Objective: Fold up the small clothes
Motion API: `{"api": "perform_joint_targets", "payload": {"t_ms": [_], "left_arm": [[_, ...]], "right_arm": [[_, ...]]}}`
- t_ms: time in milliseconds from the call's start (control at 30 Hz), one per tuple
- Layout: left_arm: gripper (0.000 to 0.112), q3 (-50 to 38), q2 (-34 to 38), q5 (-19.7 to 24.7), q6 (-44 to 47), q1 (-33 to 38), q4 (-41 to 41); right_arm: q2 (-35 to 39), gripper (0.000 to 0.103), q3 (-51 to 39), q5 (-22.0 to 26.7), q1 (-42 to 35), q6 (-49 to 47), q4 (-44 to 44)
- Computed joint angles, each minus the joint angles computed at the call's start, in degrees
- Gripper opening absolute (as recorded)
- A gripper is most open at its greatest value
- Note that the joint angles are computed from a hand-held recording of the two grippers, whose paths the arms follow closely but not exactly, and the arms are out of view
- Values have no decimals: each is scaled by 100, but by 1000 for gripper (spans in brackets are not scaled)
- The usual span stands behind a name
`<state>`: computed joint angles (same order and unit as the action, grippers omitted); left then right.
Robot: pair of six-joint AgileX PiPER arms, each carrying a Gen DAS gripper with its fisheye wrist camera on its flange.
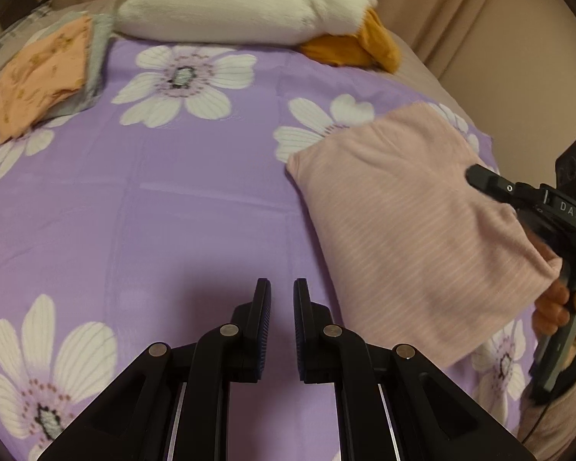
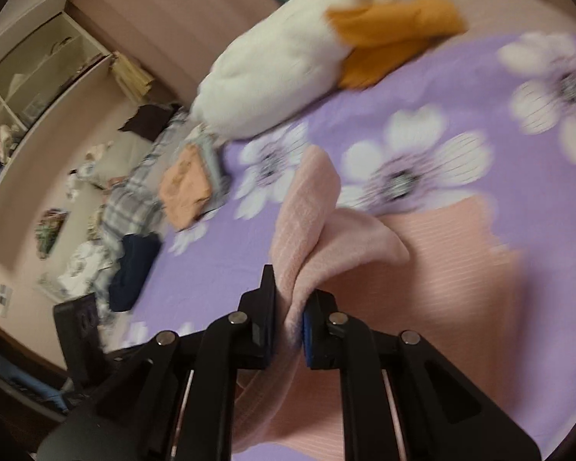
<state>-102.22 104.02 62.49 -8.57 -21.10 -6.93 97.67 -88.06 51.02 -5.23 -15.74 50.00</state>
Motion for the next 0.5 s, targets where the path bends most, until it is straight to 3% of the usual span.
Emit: {"api": "perform_joint_targets", "payload": {"t_ms": [200,333,433,467,500], "left_arm": [[7,-551,539,204,-69,-461,35],[7,-945,887,352,-101,-746,77],[7,-1258,1145,482,-110,-902,129],[7,-1365,1230,526,-114,-942,132],[7,-1444,1291,556,-107,-967,122]], "right_arm": [[-73,16,894,40,-822,-492,-91],[133,18,1192,-93,-901,-205,-684],[35,18,1406,-156,-1030,-395,-547],[-77,26,1412,-223,-1022,-228,-781],[-222,27,1445,-343,-981,-67,-1009]]}}
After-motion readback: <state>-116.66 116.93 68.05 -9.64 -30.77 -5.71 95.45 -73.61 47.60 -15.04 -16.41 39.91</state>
